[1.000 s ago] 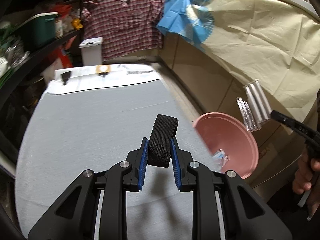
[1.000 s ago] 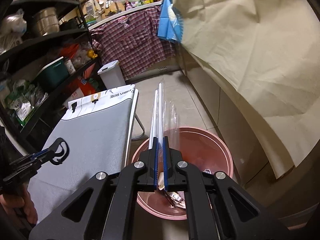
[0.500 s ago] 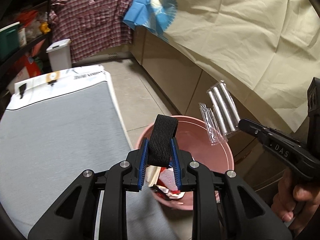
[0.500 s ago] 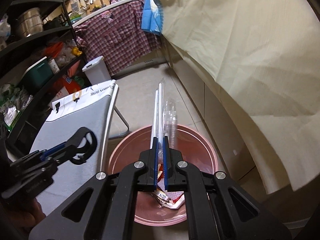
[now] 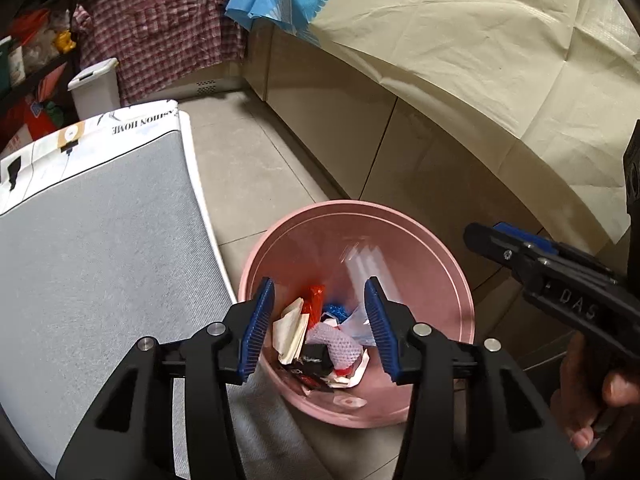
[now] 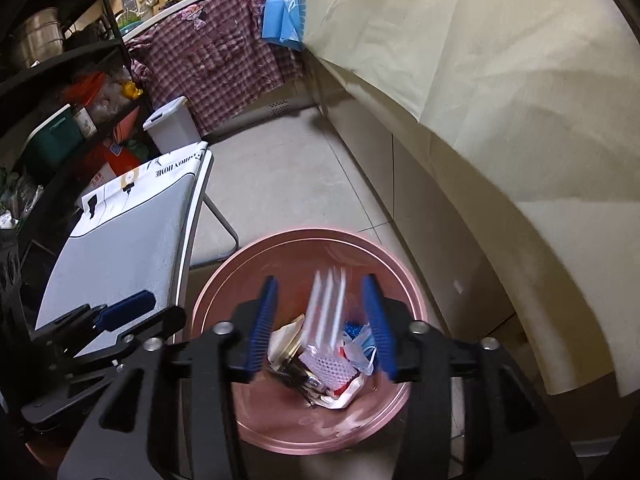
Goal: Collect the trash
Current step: 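Open both grippers to drop the band and straws into the bin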
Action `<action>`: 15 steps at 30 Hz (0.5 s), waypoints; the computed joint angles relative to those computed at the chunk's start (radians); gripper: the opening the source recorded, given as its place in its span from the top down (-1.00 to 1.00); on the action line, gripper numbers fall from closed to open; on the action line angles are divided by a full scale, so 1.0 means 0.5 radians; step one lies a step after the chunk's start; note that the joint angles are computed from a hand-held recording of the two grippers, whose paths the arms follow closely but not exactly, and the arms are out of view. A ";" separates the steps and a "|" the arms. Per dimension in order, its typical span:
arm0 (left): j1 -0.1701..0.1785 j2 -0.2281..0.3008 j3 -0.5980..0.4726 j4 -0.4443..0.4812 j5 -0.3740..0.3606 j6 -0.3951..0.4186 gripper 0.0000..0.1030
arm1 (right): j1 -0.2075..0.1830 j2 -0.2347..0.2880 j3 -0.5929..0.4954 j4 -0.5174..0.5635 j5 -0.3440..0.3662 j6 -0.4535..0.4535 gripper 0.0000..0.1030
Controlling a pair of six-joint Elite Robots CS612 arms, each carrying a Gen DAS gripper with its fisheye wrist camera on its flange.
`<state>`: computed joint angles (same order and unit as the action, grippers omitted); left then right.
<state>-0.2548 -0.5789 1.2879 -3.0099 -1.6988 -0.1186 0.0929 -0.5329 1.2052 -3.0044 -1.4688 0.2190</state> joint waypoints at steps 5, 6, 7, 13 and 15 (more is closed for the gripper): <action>0.014 -0.057 0.114 -0.086 0.031 -0.005 0.09 | 0.003 -0.012 0.031 -0.064 -0.030 -0.001 -0.04; 0.017 -0.080 0.154 -0.120 0.046 0.017 0.09 | 0.006 -0.022 0.054 -0.113 -0.042 0.000 -0.11; 0.018 -0.106 0.200 -0.164 0.083 0.043 0.09 | 0.010 -0.038 0.090 -0.189 -0.058 0.001 -0.15; 0.018 -0.258 0.480 -0.484 0.224 0.086 -0.08 | 0.040 -0.145 0.303 -0.529 -0.066 -0.049 -0.47; 0.015 -0.319 0.594 -0.581 0.263 0.111 -0.20 | 0.054 -0.215 0.430 -0.643 -0.097 -0.030 -0.59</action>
<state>-0.2474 -0.7386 1.5848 -3.3006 -1.5674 -0.0632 0.1199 -0.6406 1.4203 -3.3261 -1.5175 0.2038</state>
